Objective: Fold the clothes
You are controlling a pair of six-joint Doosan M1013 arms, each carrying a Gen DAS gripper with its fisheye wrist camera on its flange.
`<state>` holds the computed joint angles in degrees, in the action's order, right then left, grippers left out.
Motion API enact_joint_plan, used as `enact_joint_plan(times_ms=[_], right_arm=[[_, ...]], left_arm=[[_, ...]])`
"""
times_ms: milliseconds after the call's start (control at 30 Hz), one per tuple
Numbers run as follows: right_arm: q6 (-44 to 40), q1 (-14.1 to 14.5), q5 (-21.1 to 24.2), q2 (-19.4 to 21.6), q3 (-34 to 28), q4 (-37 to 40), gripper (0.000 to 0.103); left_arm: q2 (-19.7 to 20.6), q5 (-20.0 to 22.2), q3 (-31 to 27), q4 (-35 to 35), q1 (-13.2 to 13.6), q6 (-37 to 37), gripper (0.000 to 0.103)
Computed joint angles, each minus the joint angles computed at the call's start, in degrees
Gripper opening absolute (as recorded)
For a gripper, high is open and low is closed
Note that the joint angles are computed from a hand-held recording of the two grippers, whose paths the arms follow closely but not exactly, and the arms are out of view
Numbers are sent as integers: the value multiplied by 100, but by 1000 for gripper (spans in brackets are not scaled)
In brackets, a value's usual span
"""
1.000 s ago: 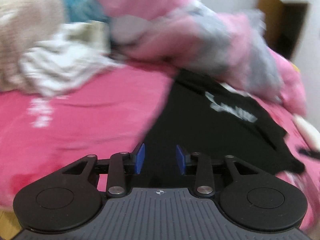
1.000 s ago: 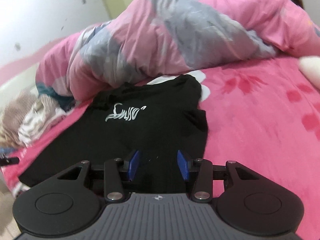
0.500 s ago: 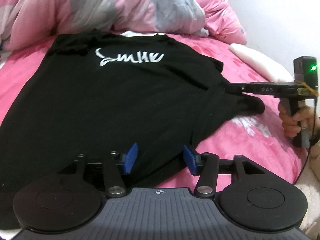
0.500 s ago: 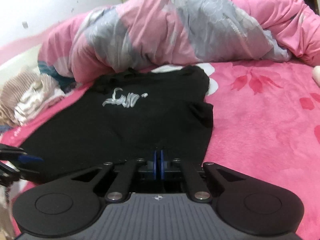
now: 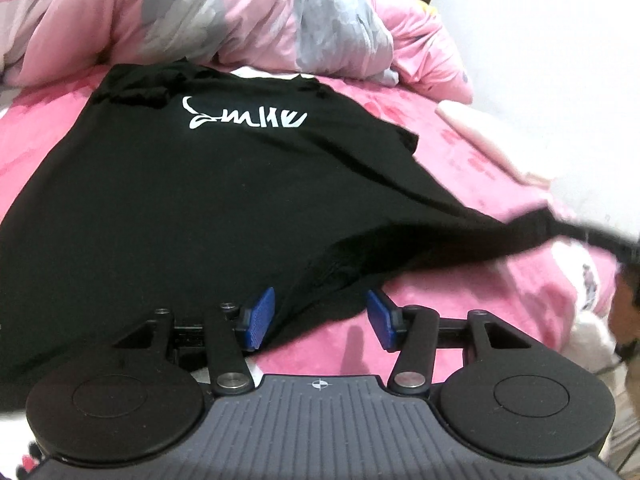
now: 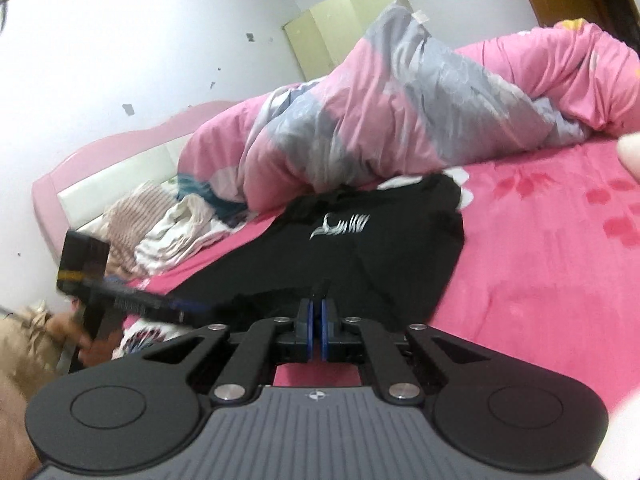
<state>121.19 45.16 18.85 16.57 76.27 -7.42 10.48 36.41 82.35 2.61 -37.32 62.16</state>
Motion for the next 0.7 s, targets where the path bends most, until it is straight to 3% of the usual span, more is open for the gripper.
enact_joint_plan(times_ms=[133,467,567,700], right_arm=[[343,108,258,-114,189,-351,3],[680,356,1777,-141,51,-952,6],[1273,417,1551,-307,166,-1527,8],[1746,404,1129,-340,164,-1764,11]], left_arm=[[-127,-335,156,-557,112,-159,51],[-187,-822,312,-1075,382,-1484,51],[-186,-962,338,-1169,420,-1673,51],[-101,-1078,231,-692,341,-2059,51]])
